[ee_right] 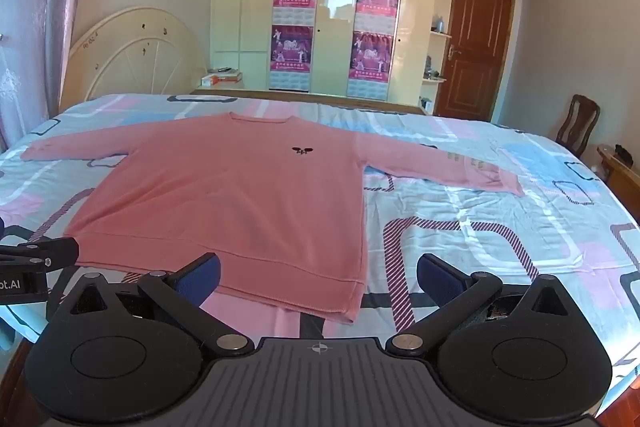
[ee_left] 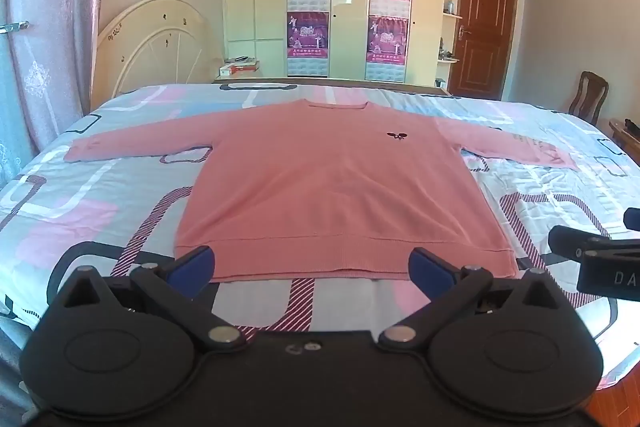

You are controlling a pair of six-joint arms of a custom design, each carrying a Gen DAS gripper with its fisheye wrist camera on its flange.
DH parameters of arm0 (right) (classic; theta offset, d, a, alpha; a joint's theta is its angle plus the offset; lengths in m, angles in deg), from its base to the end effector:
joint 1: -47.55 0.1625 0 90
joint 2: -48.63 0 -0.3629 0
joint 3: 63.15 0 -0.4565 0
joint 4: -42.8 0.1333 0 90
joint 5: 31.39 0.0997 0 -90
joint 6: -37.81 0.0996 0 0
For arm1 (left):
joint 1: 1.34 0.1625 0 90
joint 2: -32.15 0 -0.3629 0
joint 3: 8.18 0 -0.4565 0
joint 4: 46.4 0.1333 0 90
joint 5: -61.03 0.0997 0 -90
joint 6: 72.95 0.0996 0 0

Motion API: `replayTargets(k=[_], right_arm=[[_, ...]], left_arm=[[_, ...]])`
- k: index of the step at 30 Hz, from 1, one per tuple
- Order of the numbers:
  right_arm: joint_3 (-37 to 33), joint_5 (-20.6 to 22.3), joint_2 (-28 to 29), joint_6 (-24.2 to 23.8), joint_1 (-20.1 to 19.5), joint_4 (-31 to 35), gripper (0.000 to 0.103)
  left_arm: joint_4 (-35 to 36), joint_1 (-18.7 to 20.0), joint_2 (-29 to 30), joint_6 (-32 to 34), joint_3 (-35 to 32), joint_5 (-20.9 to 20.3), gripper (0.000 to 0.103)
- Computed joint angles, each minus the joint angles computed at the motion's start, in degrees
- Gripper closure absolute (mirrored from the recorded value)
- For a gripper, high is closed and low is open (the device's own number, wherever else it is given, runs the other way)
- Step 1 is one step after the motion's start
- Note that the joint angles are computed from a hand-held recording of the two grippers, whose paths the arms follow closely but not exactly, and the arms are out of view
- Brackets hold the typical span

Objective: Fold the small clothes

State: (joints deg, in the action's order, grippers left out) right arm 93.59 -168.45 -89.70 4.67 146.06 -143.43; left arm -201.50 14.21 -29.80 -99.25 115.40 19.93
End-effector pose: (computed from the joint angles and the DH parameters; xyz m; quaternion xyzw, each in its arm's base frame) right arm 0.0966 -0.2377 0.3427 0.0193 -0.7560 0.4964 0.4263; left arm -0.4172 -0.3324 0.0218 0.3597 0.8359 -0.3362 0.2426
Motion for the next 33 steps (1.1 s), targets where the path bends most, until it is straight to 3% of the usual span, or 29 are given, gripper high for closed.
replayTargets(k=[13, 16, 25, 33], right_arm=[[0.2, 0.0, -1.0, 0.0, -0.2, 0.7, 0.000], [-0.8, -0.9, 2.5, 0.2, 0.9, -1.6, 0.000], [-1.5, -2.5, 4.5, 0.5, 2.5, -2.8, 0.000], [-0.5, -1.5, 1.6, 0.3, 1.7, -1.0, 0.000]], left_arm=[[-1.0, 0.2, -0.1, 0.6, 0.2, 0.1, 0.000], [-1.2, 0.3, 0.2, 1.0, 0.0, 0.1, 0.000], [-0.4, 0.1, -0.7, 1.0, 0.1, 0.1, 0.000], [-0.5, 0.1, -0.7, 1.0, 0.1, 0.2, 0.000]])
